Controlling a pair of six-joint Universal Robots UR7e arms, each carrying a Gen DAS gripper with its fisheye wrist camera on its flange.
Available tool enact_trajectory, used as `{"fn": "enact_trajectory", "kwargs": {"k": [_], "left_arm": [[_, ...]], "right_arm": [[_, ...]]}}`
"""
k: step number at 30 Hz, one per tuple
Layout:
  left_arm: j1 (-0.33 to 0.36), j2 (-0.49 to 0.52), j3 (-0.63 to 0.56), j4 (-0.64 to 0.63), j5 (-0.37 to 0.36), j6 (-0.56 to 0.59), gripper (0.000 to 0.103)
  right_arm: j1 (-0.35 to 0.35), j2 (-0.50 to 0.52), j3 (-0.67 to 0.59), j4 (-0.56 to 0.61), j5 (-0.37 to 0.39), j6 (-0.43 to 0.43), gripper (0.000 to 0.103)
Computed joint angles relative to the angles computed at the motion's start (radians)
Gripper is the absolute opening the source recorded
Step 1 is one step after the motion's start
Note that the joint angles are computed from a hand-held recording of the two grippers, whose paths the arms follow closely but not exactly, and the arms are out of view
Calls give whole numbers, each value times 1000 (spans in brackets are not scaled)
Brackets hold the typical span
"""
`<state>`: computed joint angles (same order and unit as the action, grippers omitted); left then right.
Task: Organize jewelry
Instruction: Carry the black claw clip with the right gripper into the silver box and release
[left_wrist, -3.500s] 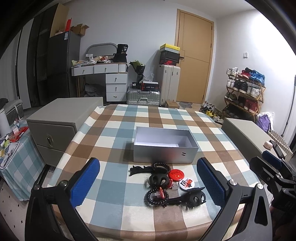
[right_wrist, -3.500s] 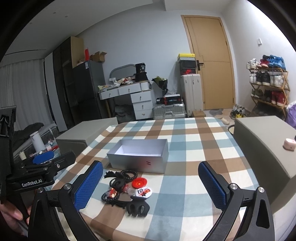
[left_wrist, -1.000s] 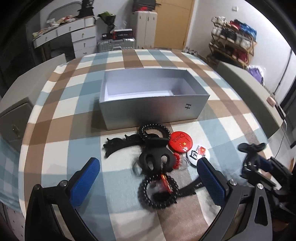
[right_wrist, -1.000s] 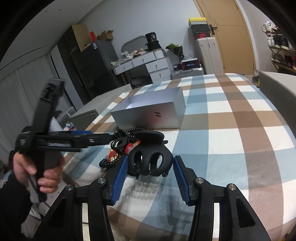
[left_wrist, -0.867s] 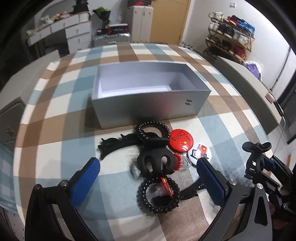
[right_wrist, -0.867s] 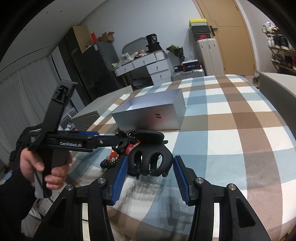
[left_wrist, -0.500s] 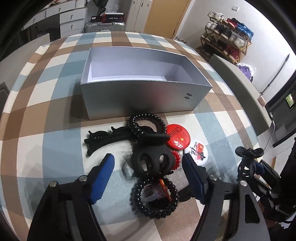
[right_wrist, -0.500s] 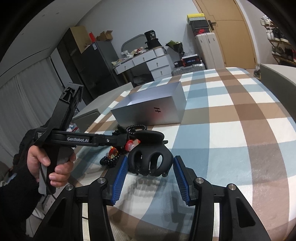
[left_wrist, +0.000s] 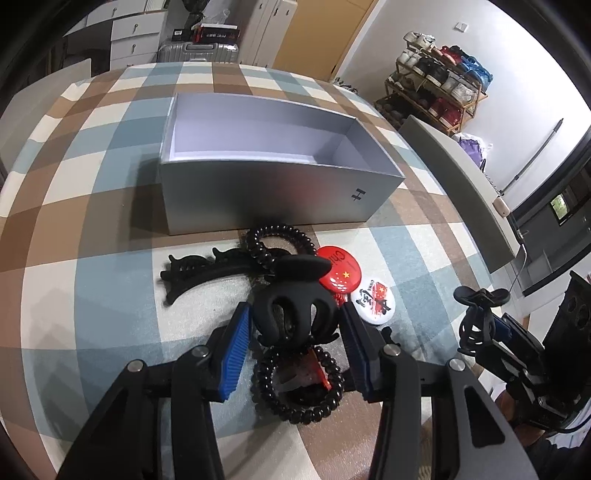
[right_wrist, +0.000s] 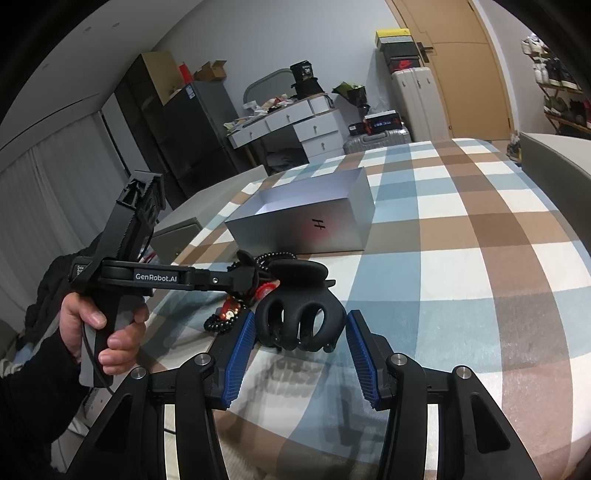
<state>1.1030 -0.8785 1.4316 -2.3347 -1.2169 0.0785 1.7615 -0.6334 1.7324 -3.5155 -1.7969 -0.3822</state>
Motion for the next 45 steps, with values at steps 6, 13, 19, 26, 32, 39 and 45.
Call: {"fn": "enact_trajectory", "kwargs": {"k": [6, 13, 19, 26, 32, 39, 45], "left_arm": [[2, -45, 61, -84, -53, 24, 42], [-22, -77, 80, -181, -64, 71, 42], [-24, -28, -25, -176, -66, 134, 42], [18, 48, -191, -82, -169, 132, 42], [42, 122, -311, -10, -173, 100, 42], [52, 246, -518, 250, -119, 44, 42], [47, 311, -621, 357, -73, 36, 42]], "right_arm": [[10, -1, -15, 13, 8, -20, 50], [13, -12, -72, 88, 71, -10, 50], [33, -10, -197, 210, 127, -30, 50], [34, 35, -406, 422, 156, -18, 50], [22, 139, -620, 612, 99, -12, 50], [-7, 245, -828, 847, 77, 33, 50], [1, 307, -939, 947, -28, 24, 50]]}}
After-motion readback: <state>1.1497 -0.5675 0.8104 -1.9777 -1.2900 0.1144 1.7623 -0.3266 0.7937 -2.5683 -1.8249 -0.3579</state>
